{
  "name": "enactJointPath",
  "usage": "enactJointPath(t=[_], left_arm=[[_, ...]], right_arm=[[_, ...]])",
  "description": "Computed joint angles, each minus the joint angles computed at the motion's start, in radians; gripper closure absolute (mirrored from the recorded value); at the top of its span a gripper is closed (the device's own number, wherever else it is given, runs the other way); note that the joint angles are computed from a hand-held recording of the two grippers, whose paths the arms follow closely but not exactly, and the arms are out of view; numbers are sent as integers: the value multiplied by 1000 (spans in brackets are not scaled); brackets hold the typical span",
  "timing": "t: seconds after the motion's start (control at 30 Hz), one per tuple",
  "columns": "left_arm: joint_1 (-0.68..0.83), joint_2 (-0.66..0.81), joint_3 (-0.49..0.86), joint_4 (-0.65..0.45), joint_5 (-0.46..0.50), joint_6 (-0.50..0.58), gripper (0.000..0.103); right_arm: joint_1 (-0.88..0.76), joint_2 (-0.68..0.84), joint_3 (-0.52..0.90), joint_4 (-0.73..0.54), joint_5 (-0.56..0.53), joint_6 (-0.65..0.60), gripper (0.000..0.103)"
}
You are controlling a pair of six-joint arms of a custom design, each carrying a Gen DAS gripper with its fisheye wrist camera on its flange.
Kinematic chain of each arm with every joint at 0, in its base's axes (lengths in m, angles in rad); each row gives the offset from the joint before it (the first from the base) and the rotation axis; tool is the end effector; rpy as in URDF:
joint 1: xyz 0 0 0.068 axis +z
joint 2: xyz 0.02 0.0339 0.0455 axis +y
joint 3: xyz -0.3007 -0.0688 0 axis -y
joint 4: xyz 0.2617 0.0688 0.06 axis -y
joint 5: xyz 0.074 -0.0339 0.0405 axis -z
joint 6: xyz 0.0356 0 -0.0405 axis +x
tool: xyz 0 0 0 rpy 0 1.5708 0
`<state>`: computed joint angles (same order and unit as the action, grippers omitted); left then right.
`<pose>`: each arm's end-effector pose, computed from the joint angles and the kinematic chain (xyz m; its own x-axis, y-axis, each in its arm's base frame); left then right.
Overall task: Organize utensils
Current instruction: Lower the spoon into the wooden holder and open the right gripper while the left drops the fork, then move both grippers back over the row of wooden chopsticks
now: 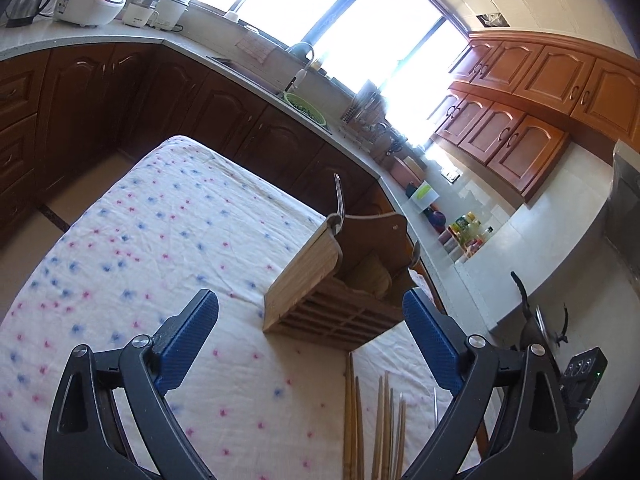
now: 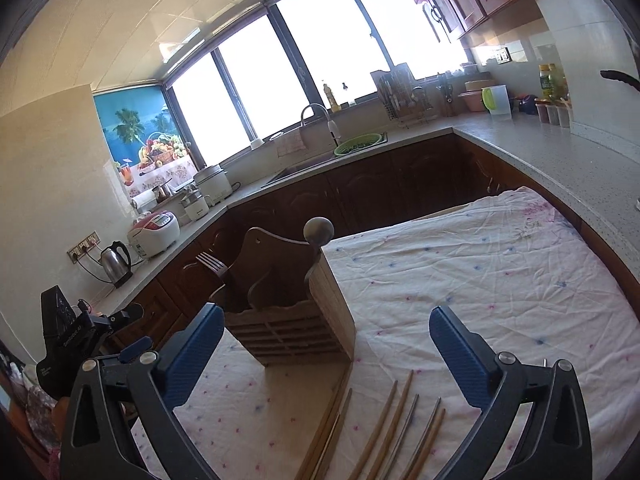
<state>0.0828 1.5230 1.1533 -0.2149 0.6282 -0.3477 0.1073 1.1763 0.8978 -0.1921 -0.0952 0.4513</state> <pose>0.3576 0.0087 0.3185 -0.6607 -0.3315 -0.6735 0.2089 0.7806 -0.5891 0.2682 0.0323 0.3272 -0.4889 0.3840 -0.7833 0.0249 0.9037 0.4275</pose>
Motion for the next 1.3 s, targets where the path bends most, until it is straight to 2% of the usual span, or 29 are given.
enactJointPath(t=[0.23,0.4,0.5,0.67,0.73,0.8,0.9,0.97,1.13,1.2,1.23,1.3], left_arm=[[-45,-139,-146,-58,-59,144,8],[-106,-187,-210,-87,-109,199,8],[-164,-181,-214,-116,-165,221,8],[-327,-102,-173,-176,-329,286,8],[-394,-57,-156,-182,-372,305,16],[-452,-2,-132,-193,-418,315,31],[-514,70,-99,-198,-460,309,49],[-541,99,-88,-186,-488,308,54],[-580,116,-72,-191,-550,333,57],[-596,97,-106,-165,-600,349,67],[-598,80,-126,-155,-608,351,69],[-589,32,-180,-142,-594,346,81]], right_arm=[[0,-225,-139,-111,65,43,0],[-19,-325,-197,-215,81,41,0],[-29,-384,-236,-261,88,42,0],[-69,-424,-276,-299,71,35,0],[-80,-430,-284,-303,65,33,1],[-75,-441,-289,-308,90,37,3],[-88,-440,-285,-321,88,35,16],[-124,-436,-283,-329,52,31,25],[-148,-426,-284,-331,27,27,27],[-141,-411,-285,-321,18,28,28],[-133,-406,-287,-315,15,31,30],[-108,-391,-289,-305,22,37,32]])
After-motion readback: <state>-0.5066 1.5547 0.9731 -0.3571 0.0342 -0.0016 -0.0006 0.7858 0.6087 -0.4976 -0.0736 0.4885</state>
